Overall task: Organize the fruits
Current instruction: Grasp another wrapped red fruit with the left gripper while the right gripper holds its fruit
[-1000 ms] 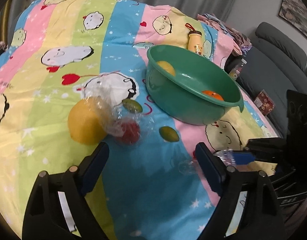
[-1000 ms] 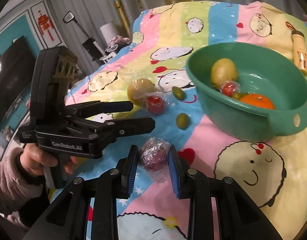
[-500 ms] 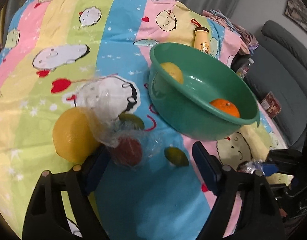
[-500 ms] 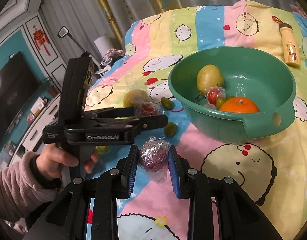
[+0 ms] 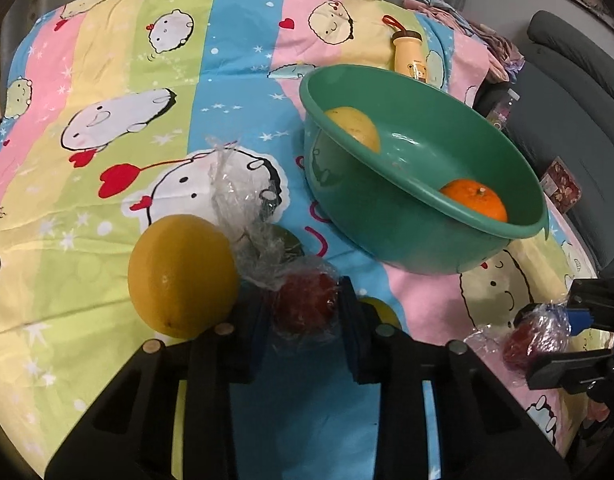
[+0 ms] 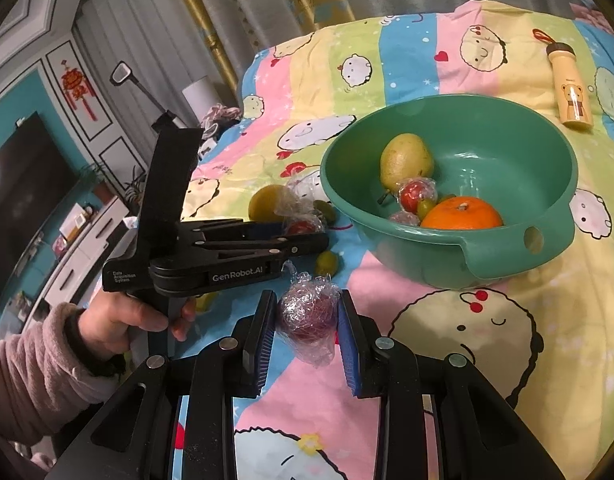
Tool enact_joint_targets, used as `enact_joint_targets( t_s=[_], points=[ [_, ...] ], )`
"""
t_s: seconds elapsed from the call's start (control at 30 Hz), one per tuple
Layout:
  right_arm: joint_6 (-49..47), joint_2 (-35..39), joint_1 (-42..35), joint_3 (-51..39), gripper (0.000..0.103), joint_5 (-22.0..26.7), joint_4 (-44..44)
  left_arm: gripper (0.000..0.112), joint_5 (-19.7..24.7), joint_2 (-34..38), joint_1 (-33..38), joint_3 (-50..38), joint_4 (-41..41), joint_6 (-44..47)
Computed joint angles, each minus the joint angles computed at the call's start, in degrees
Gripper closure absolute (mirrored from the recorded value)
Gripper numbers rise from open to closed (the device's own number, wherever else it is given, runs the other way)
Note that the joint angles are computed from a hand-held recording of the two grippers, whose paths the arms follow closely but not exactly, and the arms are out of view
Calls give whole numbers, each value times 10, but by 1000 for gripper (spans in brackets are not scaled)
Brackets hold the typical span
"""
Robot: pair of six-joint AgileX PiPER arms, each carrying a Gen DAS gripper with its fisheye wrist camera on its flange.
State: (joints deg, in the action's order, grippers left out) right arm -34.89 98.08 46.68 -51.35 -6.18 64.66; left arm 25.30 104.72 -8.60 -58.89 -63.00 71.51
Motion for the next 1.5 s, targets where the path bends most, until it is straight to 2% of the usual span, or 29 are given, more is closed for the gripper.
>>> enact_joint_targets(
  t_s=[0.1,0.37,0.47,0.63,0.73,0.8,0.83,0.87,1.0,1.1,1.17,1.23,1.37,1.5],
  points=[
    [9,0,-1,0,72,0,-10,82,-2,-12,2,13,-25,25],
    [51,-6,5,6,72,-7,-56,85,30,-85,20,68,-89,94],
    [99,-9,6,7,72,-10,-107,89,38,-114,24,82,-99,105],
    [107,-13,7,12,72,-16,-111,89,52,-121,34,79,-74,75],
    [148,-20,5,20,72,-22,-150,85,61,-112,38,77,-49,51],
    [169,-23,4,24,72,-24,-169,74,47,-109,28,82,-38,46],
    [173,-25,4,26,72,-25,-172,60,46,-105,25,81,-32,40],
    [168,-25,4,27,72,-25,-167,55,44,-98,21,80,-32,38],
    [175,-29,2,29,72,-26,-174,54,46,-75,6,72,-26,41],
    [176,-31,0,31,72,-27,-172,57,22,-55,-15,59,2,24],
    [170,-32,0,32,72,-28,-164,73,19,-39,-18,46,8,14],
    [175,-33,-1,33,72,-28,-169,82,28,-27,-10,39,-1,24],
    [174,-32,-3,34,72,-27,-167,82,76,-15,22,34,-40,62],
    [158,-30,-4,31,72,-26,-149,82,93,-31,34,48,-69,88]
  ],
)
